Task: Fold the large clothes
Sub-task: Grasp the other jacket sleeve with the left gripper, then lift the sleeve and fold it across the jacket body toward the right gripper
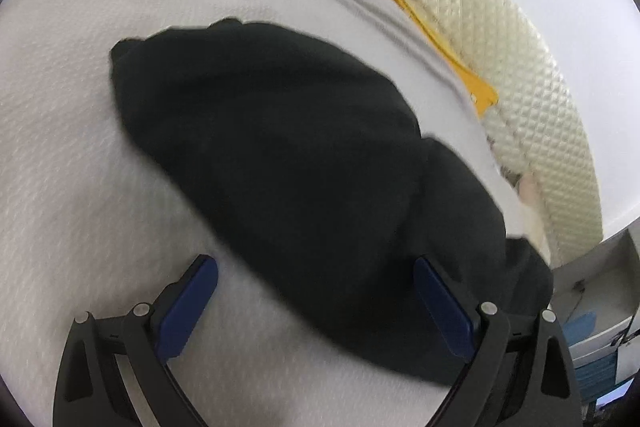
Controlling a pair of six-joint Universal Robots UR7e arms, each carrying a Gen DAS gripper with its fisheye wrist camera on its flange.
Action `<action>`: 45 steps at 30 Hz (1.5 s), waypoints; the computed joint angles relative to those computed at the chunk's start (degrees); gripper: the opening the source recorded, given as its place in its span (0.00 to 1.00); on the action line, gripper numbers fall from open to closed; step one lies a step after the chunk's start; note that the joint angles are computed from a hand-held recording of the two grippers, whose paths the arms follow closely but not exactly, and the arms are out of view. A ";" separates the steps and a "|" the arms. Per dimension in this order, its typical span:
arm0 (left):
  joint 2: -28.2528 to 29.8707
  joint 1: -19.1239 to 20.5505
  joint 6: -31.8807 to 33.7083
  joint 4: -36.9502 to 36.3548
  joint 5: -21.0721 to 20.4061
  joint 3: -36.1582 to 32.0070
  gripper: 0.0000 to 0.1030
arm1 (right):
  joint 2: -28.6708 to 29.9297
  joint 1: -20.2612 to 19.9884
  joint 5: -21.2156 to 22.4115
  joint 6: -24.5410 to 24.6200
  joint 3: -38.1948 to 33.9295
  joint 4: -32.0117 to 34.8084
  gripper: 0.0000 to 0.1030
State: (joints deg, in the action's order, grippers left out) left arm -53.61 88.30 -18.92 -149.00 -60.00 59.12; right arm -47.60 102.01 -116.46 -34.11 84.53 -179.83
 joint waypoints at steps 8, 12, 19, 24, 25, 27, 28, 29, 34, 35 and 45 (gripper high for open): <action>2.97 2.34 -3.28 -1.50 -6.63 -5.24 0.30 | 2.40 -0.42 -2.11 0.68 -2.82 1.91 1.00; 4.60 -0.74 0.58 -0.01 0.06 -9.37 0.13 | 2.08 -0.84 -1.94 2.43 -3.62 3.45 1.00; 2.77 -6.06 6.61 -0.16 8.90 -8.86 0.07 | 0.05 -0.91 -0.20 2.51 -2.18 2.55 1.00; 3.30 -10.98 12.09 -2.40 15.45 -10.01 0.07 | -1.86 -0.97 1.59 2.40 -0.61 2.35 1.00; 3.47 -11.76 13.73 -3.57 16.06 -10.26 0.07 | -2.11 -0.91 1.70 2.16 -0.39 1.94 1.00; 2.04 -14.33 16.33 -6.95 19.46 -7.30 0.07 | -3.11 -0.95 2.60 1.49 0.32 1.27 1.00; 2.55 -15.55 17.88 -7.69 21.08 -8.00 0.07 | -3.68 -1.09 3.47 1.27 0.55 1.44 1.00; 3.26 -16.64 19.17 -8.11 22.43 -8.92 0.07 | -4.14 -1.14 4.17 0.97 0.74 1.46 1.00; 7.23 -22.41 26.66 -8.43 29.76 -14.60 0.07 | -5.87 -1.43 6.03 -1.32 2.15 -1.38 1.00; 8.18 -23.71 28.66 -9.32 30.54 -15.79 0.07 | -6.49 -1.69 6.77 -1.80 2.22 -1.15 1.00; 18.67 -32.11 38.88 -6.48 33.54 -30.03 0.07 | -12.19 -4.70 12.53 1.21 4.91 1.03 1.00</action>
State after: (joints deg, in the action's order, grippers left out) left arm -34.94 56.19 19.96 -155.49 -26.46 29.09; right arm -59.78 97.31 -103.94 -32.90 89.44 -178.80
